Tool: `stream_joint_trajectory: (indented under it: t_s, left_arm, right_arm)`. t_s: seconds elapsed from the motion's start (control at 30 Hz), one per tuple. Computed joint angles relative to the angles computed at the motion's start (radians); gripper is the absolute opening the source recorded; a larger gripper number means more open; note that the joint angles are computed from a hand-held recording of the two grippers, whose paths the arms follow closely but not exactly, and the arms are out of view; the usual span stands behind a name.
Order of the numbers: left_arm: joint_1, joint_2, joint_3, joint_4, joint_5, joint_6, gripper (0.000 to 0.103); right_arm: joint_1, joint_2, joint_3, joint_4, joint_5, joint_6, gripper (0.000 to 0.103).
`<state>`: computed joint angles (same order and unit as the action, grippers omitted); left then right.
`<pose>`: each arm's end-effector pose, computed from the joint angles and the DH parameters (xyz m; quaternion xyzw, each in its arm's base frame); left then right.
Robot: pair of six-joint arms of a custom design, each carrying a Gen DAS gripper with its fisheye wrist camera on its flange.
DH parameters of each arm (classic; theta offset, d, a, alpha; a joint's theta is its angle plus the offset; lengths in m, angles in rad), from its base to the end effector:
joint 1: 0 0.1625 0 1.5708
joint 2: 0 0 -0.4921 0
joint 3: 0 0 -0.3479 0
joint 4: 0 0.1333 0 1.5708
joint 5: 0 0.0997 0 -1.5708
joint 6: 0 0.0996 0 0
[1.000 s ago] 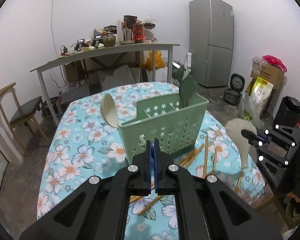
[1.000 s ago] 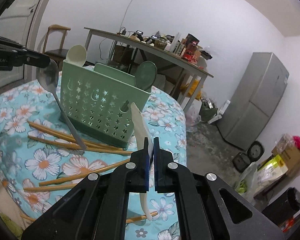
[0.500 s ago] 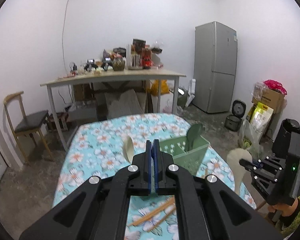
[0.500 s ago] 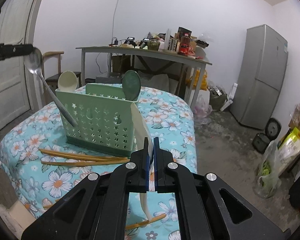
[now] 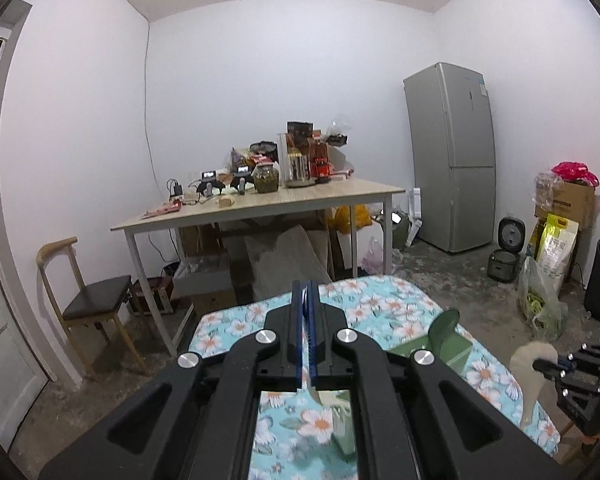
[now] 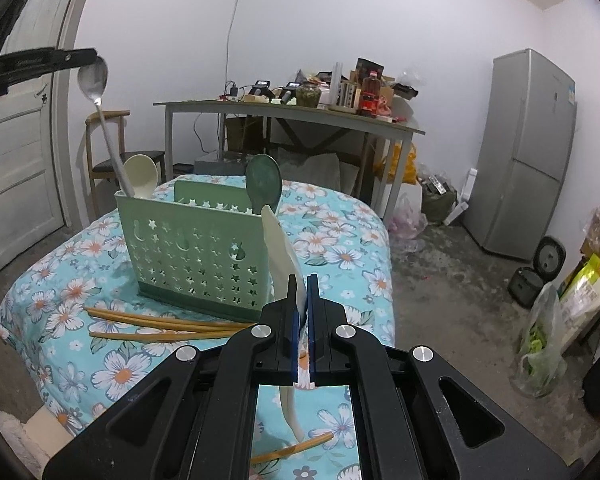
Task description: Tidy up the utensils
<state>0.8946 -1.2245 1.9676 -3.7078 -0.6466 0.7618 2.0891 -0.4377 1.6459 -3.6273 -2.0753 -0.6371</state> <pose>-0.1468 -0.5230 0.4776 0.2367 0.7050 -0.5594 0.3661 0.4210 -0.5663 0.0629 0.3959 -0.7954 0.3843 0.2507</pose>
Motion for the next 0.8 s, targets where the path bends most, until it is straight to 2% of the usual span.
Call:
stream_joint_trajectory:
  t_s: [0.07, 0.17, 0.37, 0.53, 0.63, 0.73, 0.8]
  left_arm:
    - [0.007, 0.016, -0.019, -0.023, -0.013, 0.03, 0.002]
    - [0.034, 0.037, -0.053, 0.004, -0.026, 0.028, 0.002]
    - [0.095, 0.058, -0.073, 0.126, -0.062, -0.093, 0.002]
    - [0.149, 0.046, -0.079, 0.264, -0.154, -0.274, 0.005]
    - [0.171, 0.039, -0.084, 0.293, -0.199, -0.332, 0.007]
    - [0.185, 0.031, -0.087, 0.308, -0.243, -0.367, 0.016]
    - [0.184, 0.027, -0.076, 0.289, -0.247, -0.37, 0.018]
  right_arm:
    - [0.0, -0.002, 0.0, 0.004, 0.002, 0.004, 0.002]
    - [0.001, -0.005, 0.002, 0.004, 0.006, 0.006, 0.002]
    - [0.003, -0.012, 0.005, 0.007, 0.016, 0.009, 0.002]
    - [0.002, -0.022, 0.003, 0.024, 0.03, 0.028, 0.002]
    - [0.001, -0.033, 0.004, 0.031, 0.043, 0.042, 0.002]
    - [-0.001, -0.044, 0.003, 0.041, 0.06, 0.056, 0.002]
    - [-0.001, -0.048, 0.001, 0.045, 0.07, 0.059, 0.002]
